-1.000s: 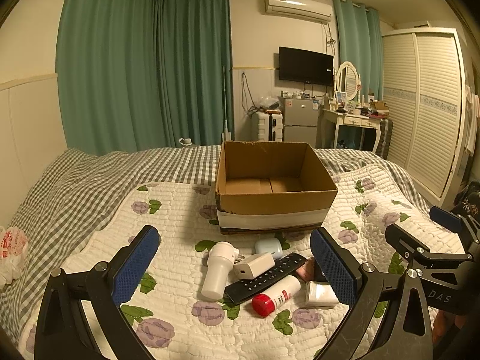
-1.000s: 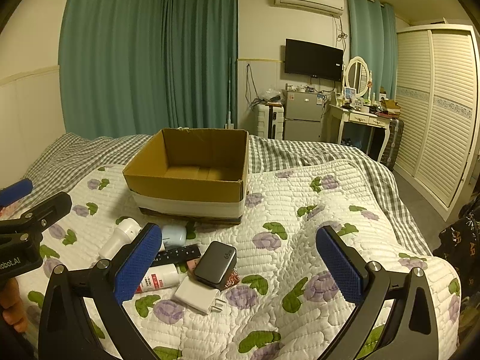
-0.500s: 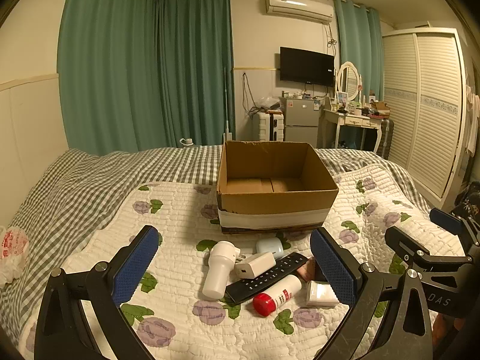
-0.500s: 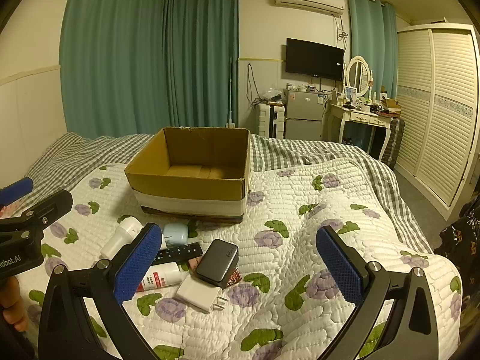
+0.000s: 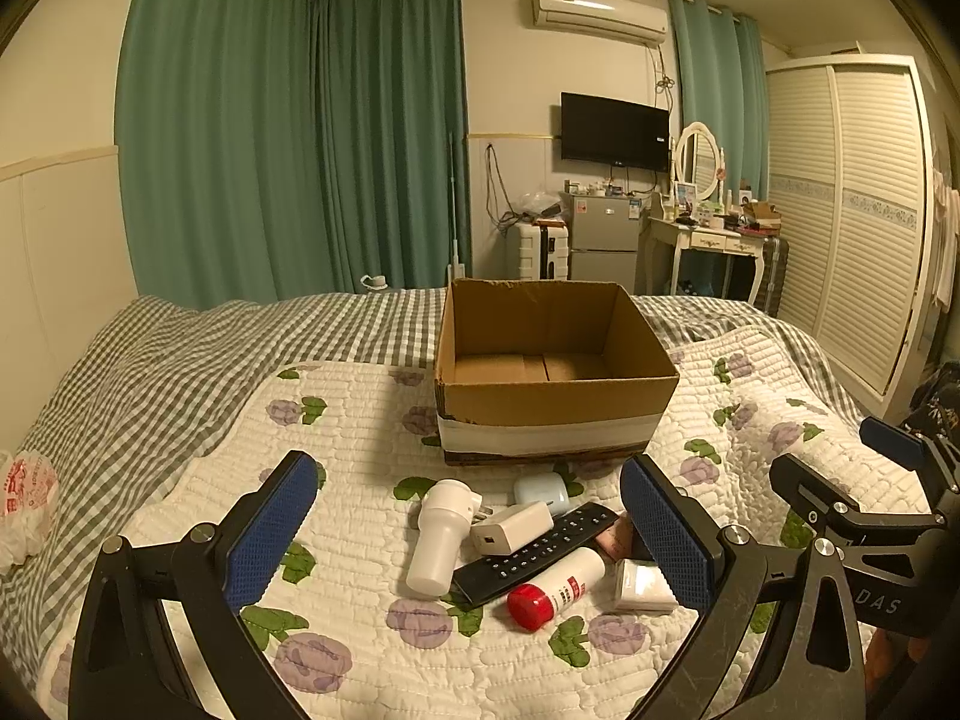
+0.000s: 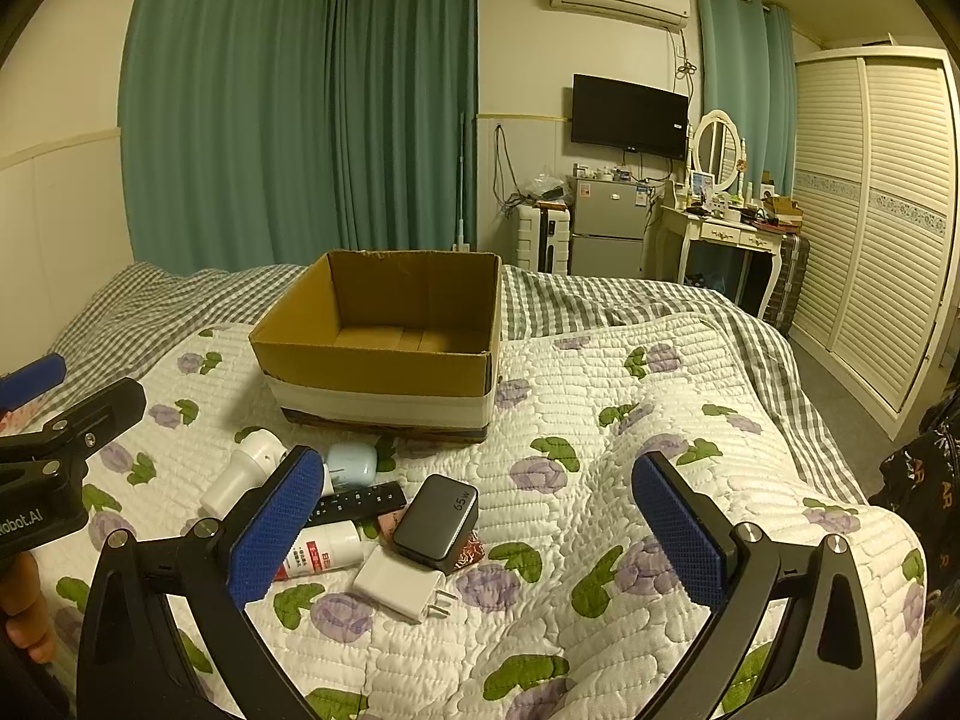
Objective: Organize rigid objects
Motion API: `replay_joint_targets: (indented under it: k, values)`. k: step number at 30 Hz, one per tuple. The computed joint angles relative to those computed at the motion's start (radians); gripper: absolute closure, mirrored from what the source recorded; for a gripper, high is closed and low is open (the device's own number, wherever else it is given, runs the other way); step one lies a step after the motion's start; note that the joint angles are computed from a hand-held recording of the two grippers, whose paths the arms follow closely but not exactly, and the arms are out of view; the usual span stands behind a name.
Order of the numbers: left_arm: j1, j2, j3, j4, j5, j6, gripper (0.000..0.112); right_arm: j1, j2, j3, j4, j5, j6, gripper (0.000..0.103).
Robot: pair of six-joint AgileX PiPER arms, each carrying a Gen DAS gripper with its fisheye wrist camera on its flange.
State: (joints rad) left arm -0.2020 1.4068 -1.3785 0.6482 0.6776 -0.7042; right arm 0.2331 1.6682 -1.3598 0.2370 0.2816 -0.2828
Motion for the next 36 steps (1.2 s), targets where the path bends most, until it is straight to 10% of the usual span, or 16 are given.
replay_joint_targets:
  k: [36]
  values:
    - [0.015,0.077,-0.136,0.028,0.034,0.094,0.01,0.03,0.046,-0.144,-0.046,0.089,0.027,0.0]
